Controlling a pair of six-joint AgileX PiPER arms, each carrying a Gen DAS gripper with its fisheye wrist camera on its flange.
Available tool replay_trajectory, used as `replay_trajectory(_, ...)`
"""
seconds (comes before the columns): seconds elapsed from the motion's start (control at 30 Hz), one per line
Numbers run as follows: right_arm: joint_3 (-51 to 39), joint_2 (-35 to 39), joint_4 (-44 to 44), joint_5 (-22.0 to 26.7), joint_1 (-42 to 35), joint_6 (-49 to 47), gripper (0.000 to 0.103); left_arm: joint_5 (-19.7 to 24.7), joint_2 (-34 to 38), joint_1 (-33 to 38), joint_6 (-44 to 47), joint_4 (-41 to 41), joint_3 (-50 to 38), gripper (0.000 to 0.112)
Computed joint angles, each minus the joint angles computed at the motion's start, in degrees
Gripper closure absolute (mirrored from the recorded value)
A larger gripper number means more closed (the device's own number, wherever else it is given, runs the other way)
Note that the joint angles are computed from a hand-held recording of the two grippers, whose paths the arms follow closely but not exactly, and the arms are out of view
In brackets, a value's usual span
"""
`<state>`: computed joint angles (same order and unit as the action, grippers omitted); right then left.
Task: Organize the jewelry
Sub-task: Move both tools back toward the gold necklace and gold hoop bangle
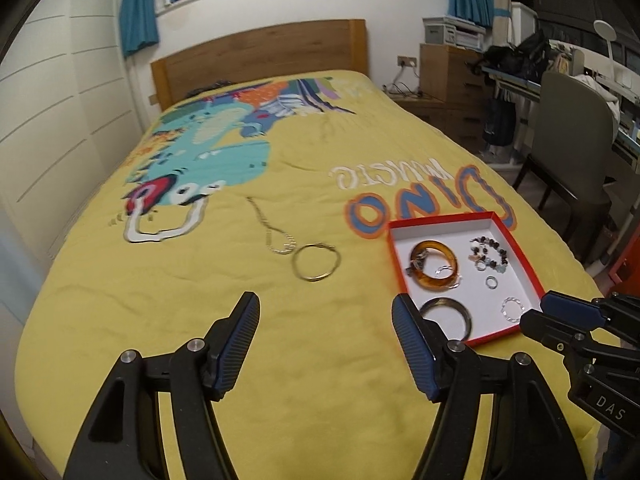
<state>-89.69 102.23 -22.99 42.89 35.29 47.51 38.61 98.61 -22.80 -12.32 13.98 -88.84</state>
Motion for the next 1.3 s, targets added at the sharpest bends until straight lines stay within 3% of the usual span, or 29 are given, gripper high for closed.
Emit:
replay_trajectory(0.4, -6.72, 2.2, -6.6, 6.51, 10.31, 7.34, 0.076, -3.0, -14.15, 6.22, 4.16, -2.45, 13.11, 0.044)
replay_trajectory(0.8, -16.29, 5.79, -11.11, 14.99, 17.37, 8.17, 0.076, -5.6, -22.12, 11.49, 11.83, -9.74, 18.8, 0.044)
replay_trajectory(1.07, -20.25, 8.62, -11.4, 15.92, 17.95, 7.67, 0.075, -3.67, -21.07, 14.69, 15.04, -13.49, 17.97, 0.044)
replay_trajectory(1.17, -20.3, 9.21, -10.65, 14.98, 17.43, 7.41, 0.066, -3.9, -20.28, 15.18, 15.74, -13.45, 18.19, 0.044)
replay_trajectory(1.3, -19.69, 9.76, -8.66, 12.31, 16.14, 6.79, 0.065, -4.54, -18.74, 15.96, 16.66, -13.69, 18.2, 0.044)
